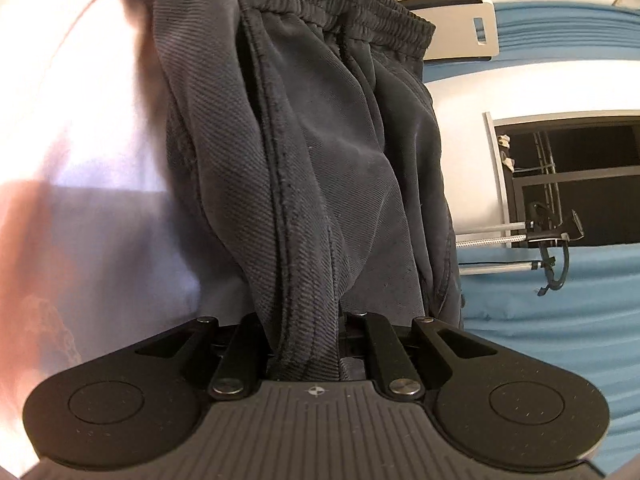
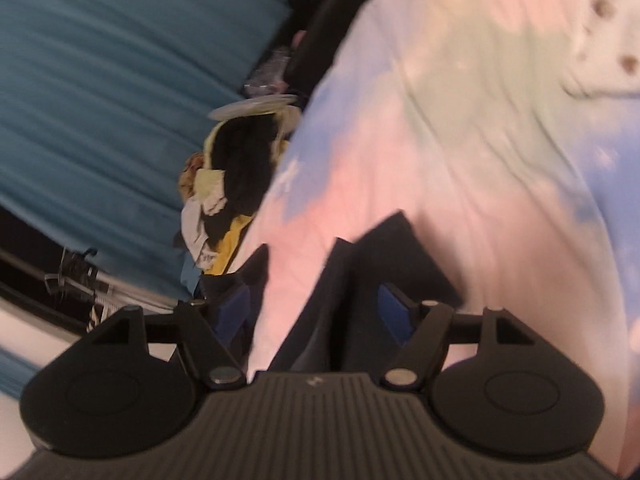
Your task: Fold clothes
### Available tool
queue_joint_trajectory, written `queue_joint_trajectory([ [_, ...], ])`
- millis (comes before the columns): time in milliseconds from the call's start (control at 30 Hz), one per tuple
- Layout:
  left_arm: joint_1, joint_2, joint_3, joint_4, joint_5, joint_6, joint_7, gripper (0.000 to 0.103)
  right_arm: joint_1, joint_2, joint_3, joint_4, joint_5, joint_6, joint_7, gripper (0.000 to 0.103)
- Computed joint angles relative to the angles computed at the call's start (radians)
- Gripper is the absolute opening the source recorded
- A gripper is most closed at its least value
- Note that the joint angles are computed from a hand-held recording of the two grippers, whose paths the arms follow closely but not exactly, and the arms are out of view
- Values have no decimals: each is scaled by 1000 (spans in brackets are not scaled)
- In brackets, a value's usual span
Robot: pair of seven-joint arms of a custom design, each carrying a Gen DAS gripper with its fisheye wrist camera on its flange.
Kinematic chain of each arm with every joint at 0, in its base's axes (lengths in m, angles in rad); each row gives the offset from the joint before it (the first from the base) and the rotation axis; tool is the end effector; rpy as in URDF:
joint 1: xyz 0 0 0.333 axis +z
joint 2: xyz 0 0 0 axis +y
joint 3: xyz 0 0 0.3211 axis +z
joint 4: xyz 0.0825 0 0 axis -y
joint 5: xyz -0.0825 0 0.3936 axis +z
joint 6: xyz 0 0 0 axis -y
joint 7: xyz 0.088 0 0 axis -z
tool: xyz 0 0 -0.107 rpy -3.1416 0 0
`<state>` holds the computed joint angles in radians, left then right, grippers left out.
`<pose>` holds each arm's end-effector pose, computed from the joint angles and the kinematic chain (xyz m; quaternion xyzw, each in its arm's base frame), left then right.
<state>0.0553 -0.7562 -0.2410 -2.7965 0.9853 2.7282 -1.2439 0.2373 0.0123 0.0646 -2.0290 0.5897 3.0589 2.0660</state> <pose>0.3492 -0.0967 0.4647 -0.8755 -0.1147 -0.4488 0.1372 0.5916 0.1381 0.5549 -0.3447 0.7985 -0.0254 0.4928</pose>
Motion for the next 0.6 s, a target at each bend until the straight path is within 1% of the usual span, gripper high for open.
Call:
queue_joint_trajectory([
  [33, -19, 6, 9, 8, -17, -24, 41, 11, 0, 15, 9, 24, 92, -16, -100, 72],
  [100, -23, 16, 15, 14, -23, -28, 63, 11, -20, 65, 30, 87, 244, -88, -235, 72],
  [167, -14, 29, 18, 14, -22, -13, 60, 11, -41, 122, 39, 146, 281, -174, -225, 72],
  [200, -10, 35, 19, 14, -22, -5, 57, 11, -44, 155, 35, 174, 242, -198, -181, 72],
  [233, -4, 40, 18, 14, -19, 2, 52, 11, -41, 190, 26, 204, 176, -213, -120, 72],
  [267, 0, 44, 16, 16, -17, 4, 51, 11, -37, 226, 18, 239, 107, -222, -70, 70],
  [300, -4, 45, 10, 21, -26, -20, 60, 11, -32, 253, 10, 268, 46, -224, -29, 68],
  [333, -11, 46, 3, 28, -38, -54, 71, 10, -27, 280, -2, 298, -17, -228, 4, 62],
  [367, -18, 47, -5, 38, -46, -90, 85, 9, -25, 302, -12, 321, -69, -231, 30, 46],
  [400, -14, 42, -14, 40, -33, -100, 75, 9, -26, 320, -20, 339, -107, -231, 59, 34],
  [433, -5, 35, -23, 39, -10, -98, 54, 8, -36, 337, -20, 354, -122, -238, 87, 12],
  [467, 8, 23, -36, 36, 15, -99, 20, 8, -62, 347, 1, 357, -100, -235, 93, 5],
  [533, 21, -4, -54, 36, 64, -119, -15, 7, -142, 350, 94, 339, 5, -181, 28, 4],
  [600, 32, -34, -74, 37, 123, -146, -49, 7, -211, 327, 191, 310, 108, -100, -85, 4],
])
